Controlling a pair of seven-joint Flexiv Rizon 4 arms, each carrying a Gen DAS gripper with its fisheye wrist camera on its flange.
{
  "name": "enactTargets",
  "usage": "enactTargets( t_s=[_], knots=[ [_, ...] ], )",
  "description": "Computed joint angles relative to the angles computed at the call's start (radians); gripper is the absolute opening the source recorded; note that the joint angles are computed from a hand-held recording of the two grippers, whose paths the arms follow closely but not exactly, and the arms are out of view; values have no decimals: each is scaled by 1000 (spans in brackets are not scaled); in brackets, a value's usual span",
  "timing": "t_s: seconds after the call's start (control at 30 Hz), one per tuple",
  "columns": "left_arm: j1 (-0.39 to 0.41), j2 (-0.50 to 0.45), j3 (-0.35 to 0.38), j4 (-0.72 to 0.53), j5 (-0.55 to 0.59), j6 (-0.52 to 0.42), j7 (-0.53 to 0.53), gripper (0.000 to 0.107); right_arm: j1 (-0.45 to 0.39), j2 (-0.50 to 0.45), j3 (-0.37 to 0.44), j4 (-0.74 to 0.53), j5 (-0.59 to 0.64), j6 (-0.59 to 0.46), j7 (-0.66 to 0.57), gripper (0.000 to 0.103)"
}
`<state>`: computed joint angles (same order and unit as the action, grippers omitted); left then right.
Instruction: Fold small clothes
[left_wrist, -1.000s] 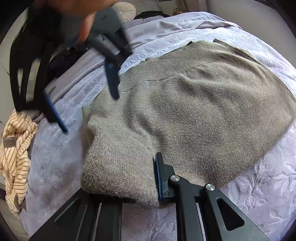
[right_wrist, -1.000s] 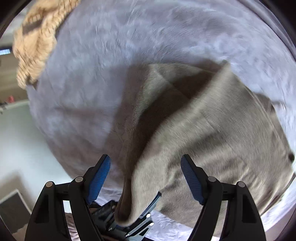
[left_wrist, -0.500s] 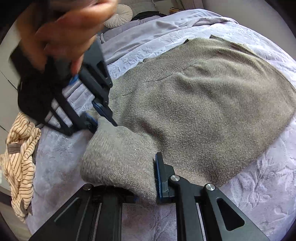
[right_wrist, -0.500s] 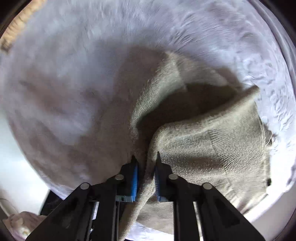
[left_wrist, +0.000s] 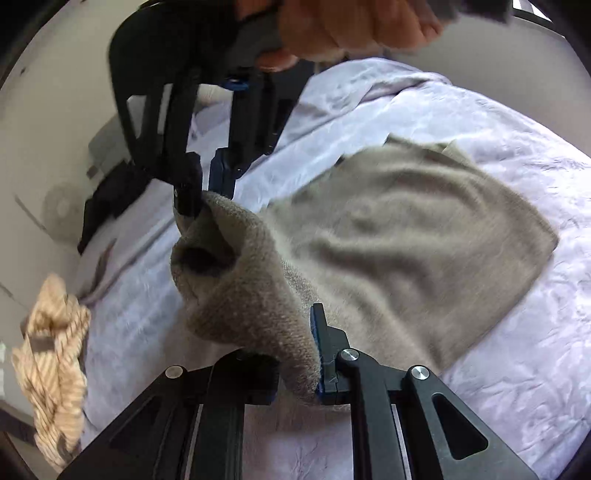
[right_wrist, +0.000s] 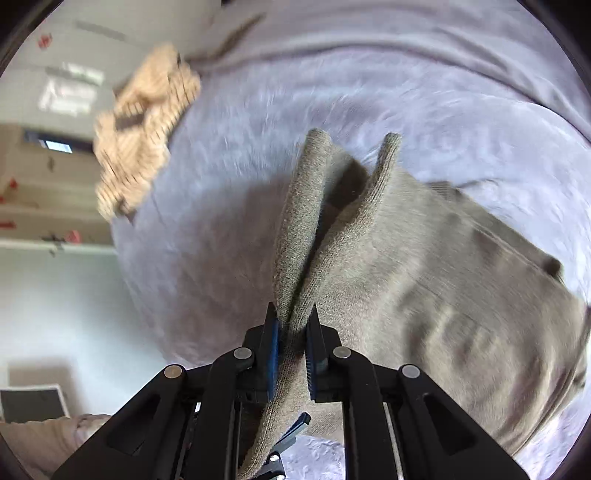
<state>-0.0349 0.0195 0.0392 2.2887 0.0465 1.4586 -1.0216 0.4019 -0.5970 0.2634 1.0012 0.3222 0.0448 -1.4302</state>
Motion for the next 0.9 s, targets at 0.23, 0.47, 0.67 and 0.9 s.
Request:
enactTargets(
  t_s=[0.23,0.47,0.67,0.9],
  knots=[
    [-84,3,-57,-49,-121,-18,105,15,-145,196,-11,215,106,188,-74,13],
    [-163,-77,-110,-117,-78,-44,91,15,-271,354,-64,420,215,303,-94,13],
    [-227,-152,-113,-155,16,-102,44,15,-351,436,-124,616,273,385,-114,13],
    [-259,-177,-92,-155,95,-133,-19,15,-454,432,-155,714,582,414,-183,25]
  ],
)
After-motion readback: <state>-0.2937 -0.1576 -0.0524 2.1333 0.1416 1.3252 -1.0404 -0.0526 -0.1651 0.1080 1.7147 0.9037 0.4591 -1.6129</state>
